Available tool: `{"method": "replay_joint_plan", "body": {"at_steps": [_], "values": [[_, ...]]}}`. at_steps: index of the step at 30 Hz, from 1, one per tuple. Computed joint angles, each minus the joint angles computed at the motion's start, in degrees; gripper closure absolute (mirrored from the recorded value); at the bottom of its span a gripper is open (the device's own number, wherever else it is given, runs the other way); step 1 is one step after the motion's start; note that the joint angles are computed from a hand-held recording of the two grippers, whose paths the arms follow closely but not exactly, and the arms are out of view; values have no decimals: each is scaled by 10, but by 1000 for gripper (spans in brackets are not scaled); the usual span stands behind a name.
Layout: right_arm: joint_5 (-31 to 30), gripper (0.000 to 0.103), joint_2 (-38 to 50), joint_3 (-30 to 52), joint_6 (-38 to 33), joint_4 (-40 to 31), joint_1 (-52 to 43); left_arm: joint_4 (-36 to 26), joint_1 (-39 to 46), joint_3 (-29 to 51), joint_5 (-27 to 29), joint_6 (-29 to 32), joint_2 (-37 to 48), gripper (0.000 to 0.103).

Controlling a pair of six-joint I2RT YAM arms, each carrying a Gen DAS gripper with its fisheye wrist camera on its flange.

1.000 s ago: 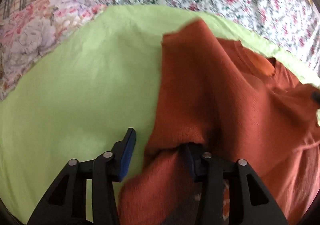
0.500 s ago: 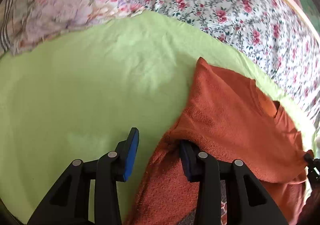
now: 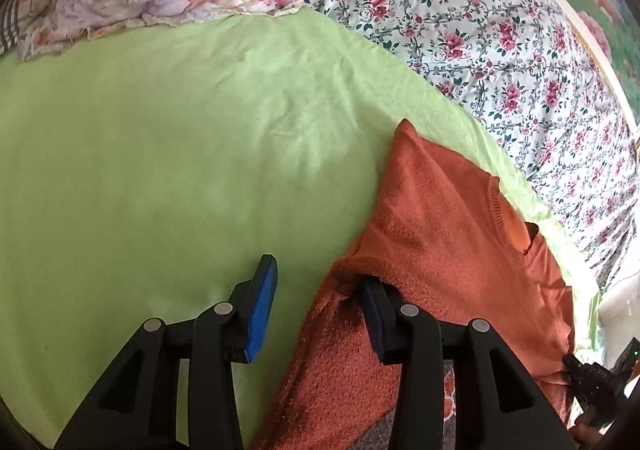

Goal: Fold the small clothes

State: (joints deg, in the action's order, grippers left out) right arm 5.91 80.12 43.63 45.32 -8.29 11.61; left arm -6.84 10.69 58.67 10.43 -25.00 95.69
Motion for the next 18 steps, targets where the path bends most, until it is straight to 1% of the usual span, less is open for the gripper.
{"method": "replay_joint_plan", "body": {"at_steps": [2, 4, 5, 6, 8, 10, 11, 12, 14, 16, 18], "values": [[47, 91, -18, 7, 10, -41, 13, 1, 0, -5, 0, -5, -3, 60], [78, 91, -39, 7, 13, -55, 28, 0, -1, -6, -3, -6, -4, 60], [76, 91, -46, 5, 3, -45, 33, -2, -2, -5, -7, -6, -4, 60], [59, 89, -47, 3, -10, -32, 34, -6, -4, -2, -10, -4, -3, 60], [12, 76, -22, 15, -33, -27, 27, -22, -2, 8, -6, 2, 1, 60], [11, 76, 4, 29, -38, -54, 23, -52, 1, 17, 0, 17, -5, 60], [5, 76, -2, 21, -34, -50, 18, -67, 2, 12, -1, 25, -19, 60], [0, 76, -19, 10, -27, -51, 14, -71, 2, 1, -6, 32, -36, 60], [34, 76, -55, 9, -19, -98, 21, -90, 8, -25, -7, 55, -78, 57], [30, 74, -113, -12, -18, -113, 25, -118, 27, -58, 27, 81, -130, 56], [30, 66, -183, -29, -19, -144, 39, -147, 48, -88, 53, 106, -178, 52]]}}
